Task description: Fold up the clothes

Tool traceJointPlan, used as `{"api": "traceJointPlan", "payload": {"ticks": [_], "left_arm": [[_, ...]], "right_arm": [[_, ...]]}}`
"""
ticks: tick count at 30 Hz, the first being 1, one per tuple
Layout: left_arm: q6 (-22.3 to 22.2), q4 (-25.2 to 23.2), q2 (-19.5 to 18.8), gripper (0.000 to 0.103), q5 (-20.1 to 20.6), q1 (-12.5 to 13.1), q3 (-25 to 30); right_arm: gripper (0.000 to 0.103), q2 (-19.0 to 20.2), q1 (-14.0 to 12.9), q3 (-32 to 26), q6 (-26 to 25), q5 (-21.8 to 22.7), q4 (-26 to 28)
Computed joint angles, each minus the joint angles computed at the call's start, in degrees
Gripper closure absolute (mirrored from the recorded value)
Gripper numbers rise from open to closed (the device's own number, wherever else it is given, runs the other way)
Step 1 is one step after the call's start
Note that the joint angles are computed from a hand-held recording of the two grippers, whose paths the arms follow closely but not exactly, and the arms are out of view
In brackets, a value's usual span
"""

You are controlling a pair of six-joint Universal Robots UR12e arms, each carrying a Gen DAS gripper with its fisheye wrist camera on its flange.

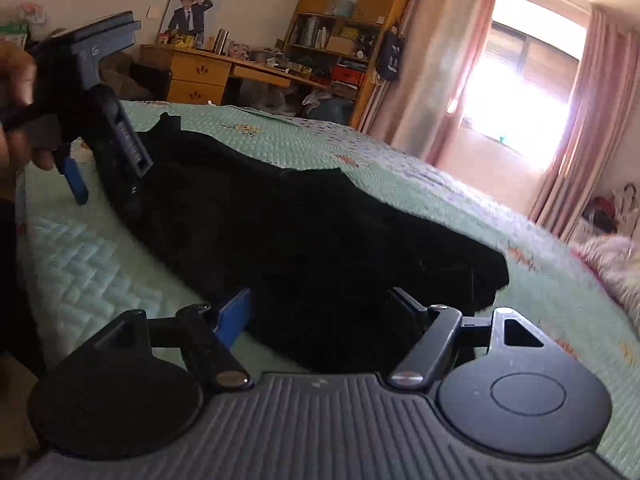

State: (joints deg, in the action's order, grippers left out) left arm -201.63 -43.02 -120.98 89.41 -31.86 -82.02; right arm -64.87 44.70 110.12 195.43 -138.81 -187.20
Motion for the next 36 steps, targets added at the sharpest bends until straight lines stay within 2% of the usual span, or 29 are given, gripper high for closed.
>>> {"api": "traceJointPlan", "payload": {"ticks": [2,4,5,6,11,14,17,19,23,24,25,26,28,31,33,36], "left_arm": [[-1.3,0.5,0.1,0.019,-0.8,0.3,-0.4],[-2.3,1.3,0.2,0.018,-1.7,0.6,-0.7],[-2.3,1.6,0.3,0.018,-1.7,0.6,-0.9],[-2.1,1.8,0.3,0.017,-1.7,0.5,-1.0],[-1.0,2.5,0.7,0.016,-2.6,0.6,-1.7],[-1.5,2.8,1.0,0.016,-3.7,1.1,-2.2],[-2.9,3.5,1.4,0.015,-4.6,1.6,-2.9],[-3.5,4.0,1.6,0.015,-4.9,2.0,-3.2],[-3.7,4.5,1.6,0.015,-5.6,2.4,-3.5],[-3.5,4.6,1.6,0.015,-5.8,2.5,-3.5],[-3.4,4.6,1.6,0.015,-5.9,2.5,-3.5],[-3.2,4.7,1.6,0.015,-6.0,2.6,-3.6],[-3.2,4.9,1.7,0.014,-6.5,2.8,-3.7],[-3.9,5.2,1.7,0.014,-6.8,3.0,-3.9],[-4.5,5.3,1.7,0.014,-6.9,3.1,-3.9],[-5.1,5.5,1.6,0.014,-6.6,3.2,-3.9]], "right_arm": [[0.027,-0.9,0.5,1.4,5.7,0.2,-0.2],[0.027,-2.9,0.1,2.8,12.6,-0.8,3.1],[0.027,-3.5,-0.3,3.3,13.7,-1.2,4.0],[0.027,-3.4,-0.1,2.7,12.5,-1.8,5.2],[0.027,-1.8,0.2,0.0,-0.5,-4.1,5.2],[0.027,0.8,0.4,-3.6,-10.9,-3.1,5.6],[0.028,2.9,0.3,-6.6,-18.4,-2.5,9.1],[0.029,3.8,-0.2,-8.4,-18.7,-2.9,14.7],[0.052,4.5,-1.5,-10.6,-16.5,-1.9,22.1],[0.055,4.7,-1.7,-10.9,-16.5,-2.1,22.5],[0.064,5.0,-2.0,-11.0,-15.9,-2.4,22.6],[0.077,4.7,-2.3,-10.8,-13.6,-2.0,22.4],[0.094,4.2,-3.0,-10.3,-8.7,-1.1,22.0],[0.097,2.0,-3.4,-7.6,3.5,-1.2,18.8],[0.097,-0.7,-3.8,-4.4,15.3,0.7,14.9],[0.097,-4.3,-3.5,0.7,29.1,0.5,8.1]]}}
